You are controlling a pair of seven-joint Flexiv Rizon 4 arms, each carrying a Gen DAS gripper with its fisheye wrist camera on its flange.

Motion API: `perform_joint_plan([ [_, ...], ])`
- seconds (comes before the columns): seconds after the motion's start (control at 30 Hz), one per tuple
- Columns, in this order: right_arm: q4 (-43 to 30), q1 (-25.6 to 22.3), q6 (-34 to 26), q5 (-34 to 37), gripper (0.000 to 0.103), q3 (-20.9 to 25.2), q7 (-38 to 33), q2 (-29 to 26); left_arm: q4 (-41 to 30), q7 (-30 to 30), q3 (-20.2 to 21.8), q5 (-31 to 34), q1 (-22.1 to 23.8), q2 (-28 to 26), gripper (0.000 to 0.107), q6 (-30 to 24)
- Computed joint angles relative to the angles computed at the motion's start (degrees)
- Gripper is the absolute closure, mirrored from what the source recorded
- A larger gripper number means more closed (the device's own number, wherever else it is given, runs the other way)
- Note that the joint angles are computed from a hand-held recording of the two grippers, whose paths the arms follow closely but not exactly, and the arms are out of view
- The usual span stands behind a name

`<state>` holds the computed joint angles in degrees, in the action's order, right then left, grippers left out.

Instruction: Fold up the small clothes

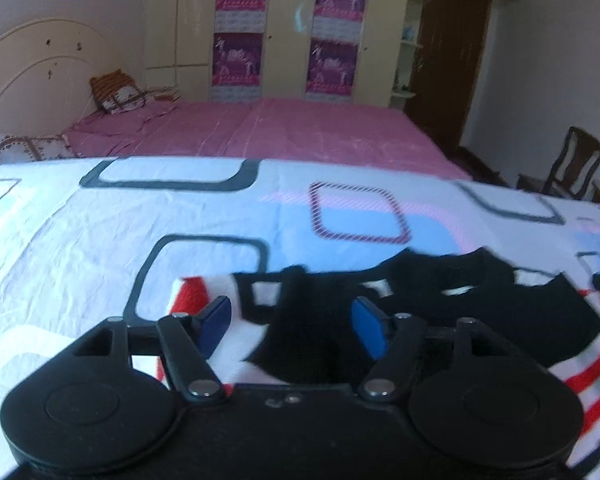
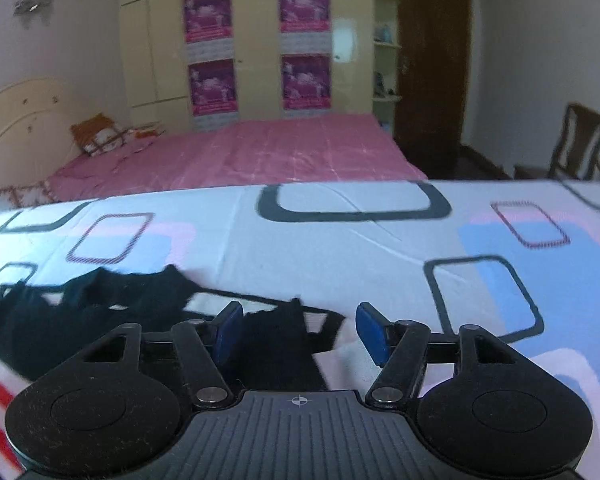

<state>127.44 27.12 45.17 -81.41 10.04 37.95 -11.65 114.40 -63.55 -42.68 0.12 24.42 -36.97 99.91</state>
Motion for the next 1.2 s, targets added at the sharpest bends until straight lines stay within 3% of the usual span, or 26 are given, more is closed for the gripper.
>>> perform_joint_plan([
  [0.03,-0.5,0.4,-0.2,0.0,0.041,0.2,-0.5,-0.4,0.8,0.0,-1.5,0.3,1.2,0.4,0.041,0.2],
  [0.07,-0.9,0.6,0.4,-0.5,0.051,0.2,-0.7,-0.7,1.4,0.2,-3.2,0.8,2.3,0.5,0.041,0.0],
  [0.13,-1.8,0.7,2.2,-1.3,0.059,0.1,-1.1,-1.4,2.7,0.7,-5.9,1.7,4.1,1.0,0.041,-0.4],
  [0.23,-3.4,1.4,3.8,-2.2,0.059,-0.1,-1.0,-2.9,4.4,1.6,-8.1,2.1,5.1,1.5,0.041,-1.6],
  [0.4,-5.5,3.3,4.5,-0.9,0.059,-0.3,-4.1,-5.4,5.9,3.1,-5.3,1.5,1.9,2.3,0.041,-2.7],
  [0.53,-4.6,4.1,4.2,2.8,0.059,-0.4,-6.7,-6.1,5.6,4.7,1.2,0.2,-3.0,3.3,0.041,-3.4],
  [0.67,-1.6,4.7,1.6,7.0,0.059,-0.2,-5.4,-4.7,5.7,5.6,3.6,-1.0,-3.9,2.8,0.032,-1.8],
  [0.8,0.4,5.3,-3.4,12.2,0.059,0.8,-5.0,-3.2,5.9,5.3,3.4,-1.7,-2.9,3.3,0.033,-2.0],
  [0.9,2.6,4.3,-1.1,11.8,0.059,0.7,-0.9,-1.8,6.4,5.2,3.2,-1.9,-2.3,3.8,0.033,-2.1],
  [1.0,0.3,5.6,-4.7,15.5,0.059,1.7,-5.6,-2.4,7.0,4.9,3.2,-2.2,-2.2,4.7,0.037,-2.2],
  [1.2,-2.2,7.5,-5.0,12.5,0.059,1.7,-3.8,-2.6,9.2,5.0,-3.8,-1.9,4.0,5.1,0.039,-2.4],
])
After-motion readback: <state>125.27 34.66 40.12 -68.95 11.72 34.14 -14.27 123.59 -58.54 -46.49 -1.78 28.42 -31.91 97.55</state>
